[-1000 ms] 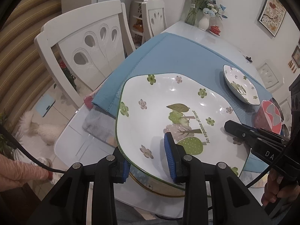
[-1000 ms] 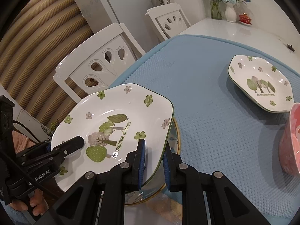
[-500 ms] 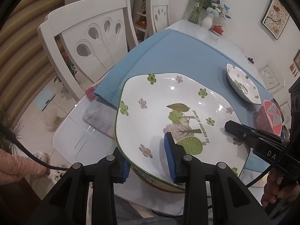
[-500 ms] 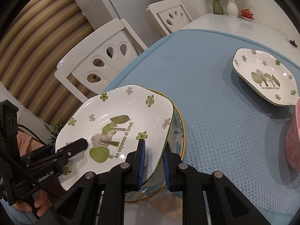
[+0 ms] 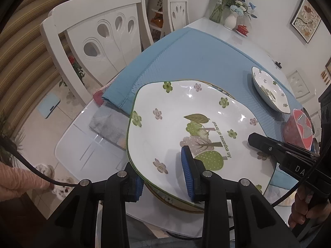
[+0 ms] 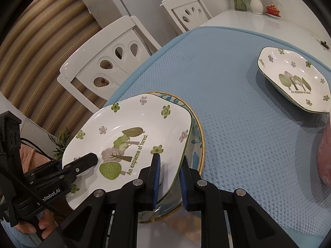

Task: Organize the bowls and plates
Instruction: 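Carry the large forest plate toward the table edge with both tools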

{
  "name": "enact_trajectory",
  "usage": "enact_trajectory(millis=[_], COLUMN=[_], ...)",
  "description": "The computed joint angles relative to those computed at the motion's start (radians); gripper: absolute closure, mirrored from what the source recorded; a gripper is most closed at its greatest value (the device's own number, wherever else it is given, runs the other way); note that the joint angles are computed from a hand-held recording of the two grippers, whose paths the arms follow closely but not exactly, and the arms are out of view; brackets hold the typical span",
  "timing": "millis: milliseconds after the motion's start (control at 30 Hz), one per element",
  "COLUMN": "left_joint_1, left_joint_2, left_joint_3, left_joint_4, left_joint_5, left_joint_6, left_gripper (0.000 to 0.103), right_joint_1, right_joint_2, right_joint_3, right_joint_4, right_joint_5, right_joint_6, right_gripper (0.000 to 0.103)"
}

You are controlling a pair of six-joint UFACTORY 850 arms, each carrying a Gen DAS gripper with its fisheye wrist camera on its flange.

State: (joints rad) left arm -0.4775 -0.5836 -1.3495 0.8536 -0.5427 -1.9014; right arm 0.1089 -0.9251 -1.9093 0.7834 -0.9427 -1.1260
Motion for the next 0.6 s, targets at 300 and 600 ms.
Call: enact_trajectory(millis=[300,600], left_joint_1=[0.002,0.003], left_joint_2=[-0.006,-0.009], left_joint_3=[-0.011,-0.008], left_joint_4=[-0.031,-0.054], left_joint_5=[-0.002,0.02], left_joint_6=[0.045,0.072], left_gripper=[0.073,0.073], right_joint_1=[0.0,0.009], right_joint_2=[-0.01,-0.013], right_joint_3=[-0.012,-0.016], right_joint_4=[-0.017,-0.048], right_joint_5=[-0.009,0.006], right_joint_6=[0.019,0.052], right_gripper=[0.086,0.086])
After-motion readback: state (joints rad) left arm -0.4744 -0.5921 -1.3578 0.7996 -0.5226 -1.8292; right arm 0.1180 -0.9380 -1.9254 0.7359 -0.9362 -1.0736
